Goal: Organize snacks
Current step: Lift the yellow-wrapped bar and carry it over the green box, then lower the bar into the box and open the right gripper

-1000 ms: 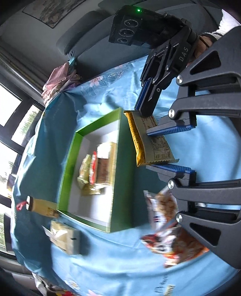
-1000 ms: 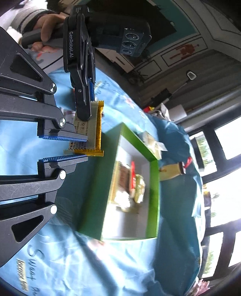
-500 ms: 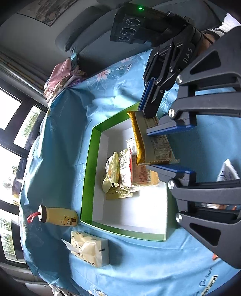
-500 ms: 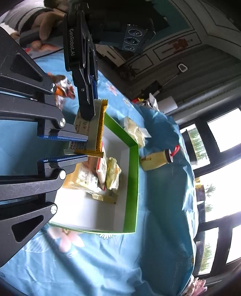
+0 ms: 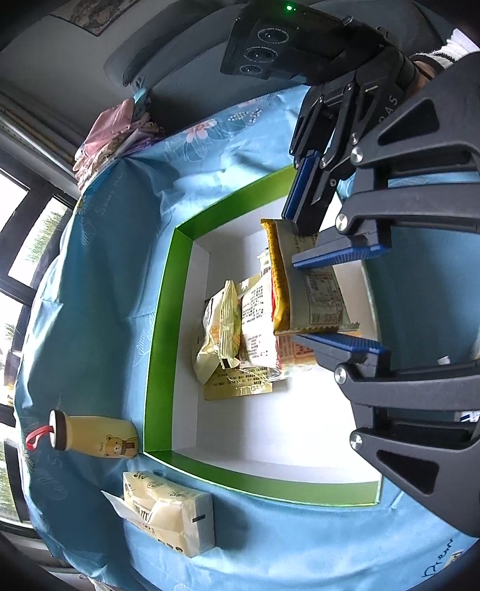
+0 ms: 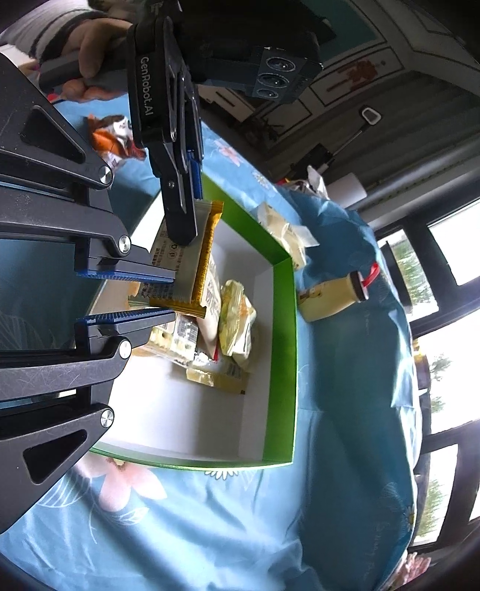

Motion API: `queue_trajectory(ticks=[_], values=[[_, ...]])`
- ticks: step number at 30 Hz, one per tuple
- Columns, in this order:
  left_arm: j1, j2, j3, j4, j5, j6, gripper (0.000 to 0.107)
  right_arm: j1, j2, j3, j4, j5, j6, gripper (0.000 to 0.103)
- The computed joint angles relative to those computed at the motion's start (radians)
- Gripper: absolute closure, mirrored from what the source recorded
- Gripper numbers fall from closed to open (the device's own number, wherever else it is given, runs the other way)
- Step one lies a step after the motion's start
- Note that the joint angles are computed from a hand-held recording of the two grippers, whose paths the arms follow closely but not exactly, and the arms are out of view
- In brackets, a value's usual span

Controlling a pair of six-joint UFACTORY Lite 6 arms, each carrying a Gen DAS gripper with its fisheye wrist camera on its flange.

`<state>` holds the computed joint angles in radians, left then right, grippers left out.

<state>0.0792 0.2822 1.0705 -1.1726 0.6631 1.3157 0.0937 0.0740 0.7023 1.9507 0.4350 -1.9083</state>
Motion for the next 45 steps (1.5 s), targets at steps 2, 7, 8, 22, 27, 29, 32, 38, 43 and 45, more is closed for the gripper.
queue_trajectory(ticks=[2,7,8,22,27,29,32,38,43,45], values=[[-0.005,0.021,0.018,0.003,-0.005,-0.005,0.075,0.0,0.029,0.02,0.007,-0.005,-0.007,0.086],[-0.01,0.069,0.056,0.008,-0.014,-0.013,0.073,0.01,0.079,0.062,0.016,-0.029,-0.013,0.086],[-0.013,0.078,0.065,0.01,-0.017,-0.015,0.073,0.012,0.087,0.068,0.014,-0.033,-0.011,0.086],[-0.032,0.13,0.105,0.017,-0.045,-0.039,0.066,0.017,0.134,0.118,-0.021,-0.063,0.031,0.086],[-0.041,0.138,0.112,0.026,-0.06,-0.053,0.062,0.031,0.129,0.118,0.002,-0.088,0.02,0.086],[-0.046,0.133,0.108,0.03,-0.075,-0.062,0.055,0.036,0.128,0.119,0.003,-0.097,0.025,0.086],[-0.054,0.127,0.099,0.039,-0.104,-0.075,0.044,0.047,0.127,0.121,0.004,-0.111,0.034,0.086],[-0.044,0.097,0.079,0.052,-0.152,-0.099,0.022,0.064,0.078,0.091,0.036,-0.158,0.013,0.078],[-0.03,0.036,0.038,0.037,-0.175,-0.078,0.008,0.069,0.002,0.042,0.14,-0.199,-0.072,0.041],[-0.026,0.009,0.02,0.034,-0.186,-0.075,0.006,0.069,-0.034,0.024,0.14,-0.211,-0.067,0.04]])
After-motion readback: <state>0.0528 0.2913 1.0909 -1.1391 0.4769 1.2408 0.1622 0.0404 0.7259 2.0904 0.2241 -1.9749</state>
